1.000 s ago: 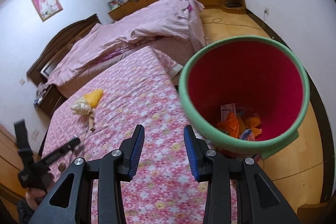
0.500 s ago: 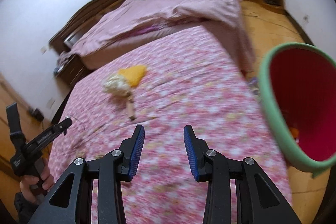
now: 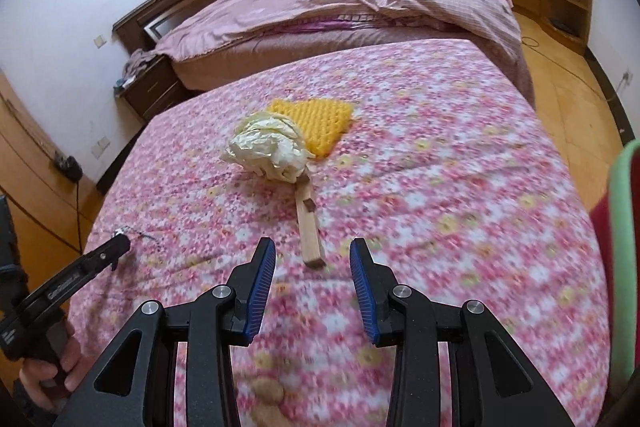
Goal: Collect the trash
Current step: 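Grasp the wooden stick with right tool while left tool holds the toy figure, then carry both items over the red bin and open both tools to drop them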
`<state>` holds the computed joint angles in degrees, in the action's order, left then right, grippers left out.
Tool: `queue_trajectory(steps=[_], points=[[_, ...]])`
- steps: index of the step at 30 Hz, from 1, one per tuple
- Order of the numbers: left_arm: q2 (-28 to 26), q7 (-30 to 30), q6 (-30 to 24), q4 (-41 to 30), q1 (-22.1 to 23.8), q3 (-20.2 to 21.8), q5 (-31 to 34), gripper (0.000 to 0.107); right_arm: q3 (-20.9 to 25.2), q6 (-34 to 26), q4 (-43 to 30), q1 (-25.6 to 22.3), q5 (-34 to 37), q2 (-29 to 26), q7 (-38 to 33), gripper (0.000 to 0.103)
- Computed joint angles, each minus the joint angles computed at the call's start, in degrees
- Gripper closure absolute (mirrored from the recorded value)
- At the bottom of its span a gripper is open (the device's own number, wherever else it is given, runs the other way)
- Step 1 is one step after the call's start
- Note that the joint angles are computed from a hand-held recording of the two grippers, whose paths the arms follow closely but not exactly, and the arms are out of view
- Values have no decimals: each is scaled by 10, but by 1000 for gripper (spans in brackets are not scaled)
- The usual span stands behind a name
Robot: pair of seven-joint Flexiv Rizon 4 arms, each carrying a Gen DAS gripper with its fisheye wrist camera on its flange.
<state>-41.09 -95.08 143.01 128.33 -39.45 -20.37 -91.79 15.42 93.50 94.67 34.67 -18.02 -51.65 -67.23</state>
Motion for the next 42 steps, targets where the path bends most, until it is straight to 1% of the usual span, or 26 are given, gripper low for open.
queue_trajectory(steps=[2,3,5,6,7,8,9,10,11,13,16,22,23,26,30,35,38,42], points=[[-1,-7,-8,4,3,2,10,61,-4,-11,-12,5,0,-8,3,64],[-2,-7,-11,4,4,3,12,61,2,-13,-17,3,1,-14,3,64],[-3,-9,-14,5,4,5,17,61,-20,12,-12,20,6,-16,9,64],[-4,-8,-14,5,4,6,17,61,-34,17,-9,31,7,-14,13,69],[-4,-10,-15,6,4,7,20,61,-64,28,-2,54,12,-10,23,79],[-3,-13,-16,7,3,8,24,61,-81,30,3,67,17,-7,28,83],[-2,-14,-17,8,3,9,25,61,-80,31,6,65,17,-6,35,89],[-2,-15,-17,8,2,9,26,61,-65,27,6,53,16,-5,36,92],[-1,-19,-18,10,1,11,31,61,-37,22,8,30,14,-5,34,93],[0,-21,-13,8,-4,11,34,61,-4,24,20,2,14,-1,32,93],[3,-13,1,2,-15,8,29,61,17,49,58,-22,18,17,30,93],[8,3,20,-11,-32,2,32,61,10,116,142,-32,27,64,38,93],[8,6,21,-14,-33,1,32,61,11,131,158,-38,29,72,40,93],[7,28,34,-33,-43,-6,22,61,26,151,187,-63,20,87,51,93],[0,80,57,-72,-54,-22,6,61,0,195,228,-48,36,113,59,93],[-14,150,82,-127,-63,-40,-1,61,-16,243,271,-52,47,136,61,93],[-24,184,85,-158,-65,-50,5,61,-24,265,290,-55,59,146,65,93],[-41,230,77,-203,-65,-61,17,61,-30,296,315,-73,72,155,74,93]])
